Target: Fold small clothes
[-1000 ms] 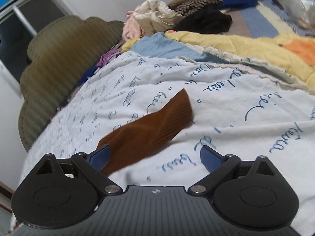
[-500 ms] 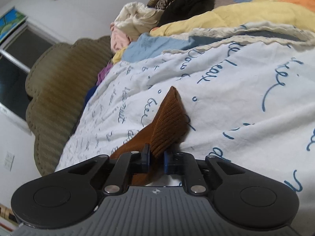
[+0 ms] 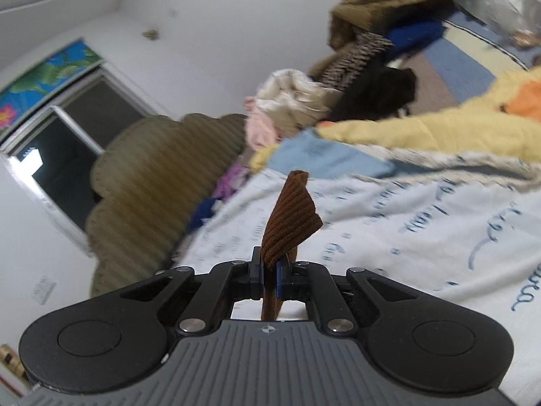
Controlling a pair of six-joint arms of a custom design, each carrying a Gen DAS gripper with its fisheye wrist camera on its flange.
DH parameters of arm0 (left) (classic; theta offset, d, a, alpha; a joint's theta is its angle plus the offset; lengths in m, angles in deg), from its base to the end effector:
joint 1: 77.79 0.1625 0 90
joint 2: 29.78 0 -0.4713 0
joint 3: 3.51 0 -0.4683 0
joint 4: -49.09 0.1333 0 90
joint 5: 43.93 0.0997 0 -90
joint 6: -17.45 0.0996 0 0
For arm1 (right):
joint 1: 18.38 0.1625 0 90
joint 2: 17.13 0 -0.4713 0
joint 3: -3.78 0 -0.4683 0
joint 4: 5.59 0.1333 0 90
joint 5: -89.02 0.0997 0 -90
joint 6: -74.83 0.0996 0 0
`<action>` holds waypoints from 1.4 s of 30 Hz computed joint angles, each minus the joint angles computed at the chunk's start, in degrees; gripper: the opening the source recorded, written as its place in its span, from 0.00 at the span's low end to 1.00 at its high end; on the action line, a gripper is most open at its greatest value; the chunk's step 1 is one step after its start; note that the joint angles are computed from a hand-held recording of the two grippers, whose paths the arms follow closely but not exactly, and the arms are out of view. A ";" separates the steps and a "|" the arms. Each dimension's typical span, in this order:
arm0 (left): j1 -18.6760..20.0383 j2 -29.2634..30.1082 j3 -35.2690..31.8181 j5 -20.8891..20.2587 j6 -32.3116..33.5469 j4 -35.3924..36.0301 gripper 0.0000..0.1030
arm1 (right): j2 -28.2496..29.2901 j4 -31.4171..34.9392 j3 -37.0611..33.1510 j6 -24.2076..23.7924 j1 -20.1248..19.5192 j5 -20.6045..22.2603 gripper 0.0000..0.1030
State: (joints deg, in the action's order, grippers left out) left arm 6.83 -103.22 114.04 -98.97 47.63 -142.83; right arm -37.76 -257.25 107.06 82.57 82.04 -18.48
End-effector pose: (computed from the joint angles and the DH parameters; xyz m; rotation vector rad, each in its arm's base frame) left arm 0.1340 -0.6080 0.3292 0.3015 2.1683 -1.0173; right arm 0.2126 -0.5844 -0.0561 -0.2453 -2.3770 1.9876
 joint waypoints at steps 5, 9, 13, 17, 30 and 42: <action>-1.04 4.22 -3.09 1.94 1.46 2.22 1.00 | -1.08 2.48 0.37 0.02 0.55 0.47 0.11; -1.00 6.55 -3.85 3.12 4.57 0.45 1.00 | -0.51 2.89 0.25 1.64 0.54 0.91 0.11; -0.39 5.43 -4.02 1.32 4.42 2.93 1.00 | -0.22 3.54 0.23 2.44 1.21 2.99 0.11; 0.49 2.76 -4.05 -0.26 2.09 5.60 1.00 | 0.39 5.99 -1.19 1.08 2.95 5.08 0.11; 5.15 -6.78 -2.88 -1.13 3.35 5.79 1.00 | 7.67 20.63 -14.31 -0.13 11.14 13.93 0.11; 11.55 -14.20 -1.83 -4.60 2.53 4.21 1.00 | 22.80 47.23 -39.41 -0.66 19.77 16.50 0.11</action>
